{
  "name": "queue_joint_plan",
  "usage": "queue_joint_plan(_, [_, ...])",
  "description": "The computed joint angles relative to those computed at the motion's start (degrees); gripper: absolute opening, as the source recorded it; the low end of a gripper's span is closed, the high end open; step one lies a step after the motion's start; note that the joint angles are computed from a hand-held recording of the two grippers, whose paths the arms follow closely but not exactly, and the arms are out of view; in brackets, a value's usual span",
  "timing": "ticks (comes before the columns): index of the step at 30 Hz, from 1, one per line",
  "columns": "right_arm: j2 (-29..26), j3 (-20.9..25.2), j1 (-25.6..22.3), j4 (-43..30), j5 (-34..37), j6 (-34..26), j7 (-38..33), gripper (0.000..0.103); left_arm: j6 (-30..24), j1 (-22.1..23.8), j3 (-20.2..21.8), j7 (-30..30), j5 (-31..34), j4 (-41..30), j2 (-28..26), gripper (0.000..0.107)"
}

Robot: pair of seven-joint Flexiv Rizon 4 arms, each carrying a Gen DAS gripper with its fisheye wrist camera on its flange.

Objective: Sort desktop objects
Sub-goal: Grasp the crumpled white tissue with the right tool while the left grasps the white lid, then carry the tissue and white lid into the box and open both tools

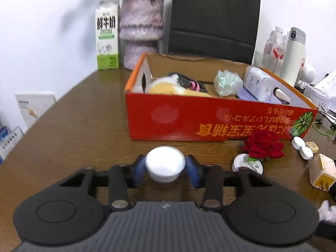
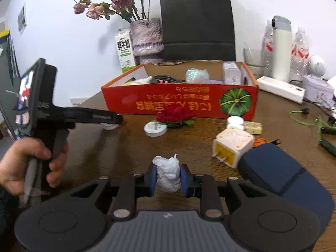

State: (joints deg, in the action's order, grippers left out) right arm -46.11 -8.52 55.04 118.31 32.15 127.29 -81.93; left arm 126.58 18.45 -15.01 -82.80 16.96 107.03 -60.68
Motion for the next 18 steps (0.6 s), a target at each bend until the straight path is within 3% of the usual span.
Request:
queue_joint_plan(4, [-0.8,0.2,0.3,-0.7,-0.5,-0.1,-0.2,0.022,4.7,0.4,0.4,-0.8,1.6,2.6,0.8,0.040])
queue_joint_plan(9, [-0.5,0.1,2.6,0.3,2.6,2.3,-0.9,0.022,11.3,2.0,1.4,-4.3,6.8,11.4,4.4,0.040])
queue_joint_plan(13, [-0.1,-0.4,6.4,1.9,8.9,4.5,-3.1,0.022,17.4,0.4,5.2,-4.3,8.7,19.2,6.1,0.040])
queue_joint_plan(18, [0.5,3.7,7.5,2.7,16.6,8.7,-4.1,0.022,28.5,-3.0,10.8,-1.2,7.5,26.4,4.4,0.040])
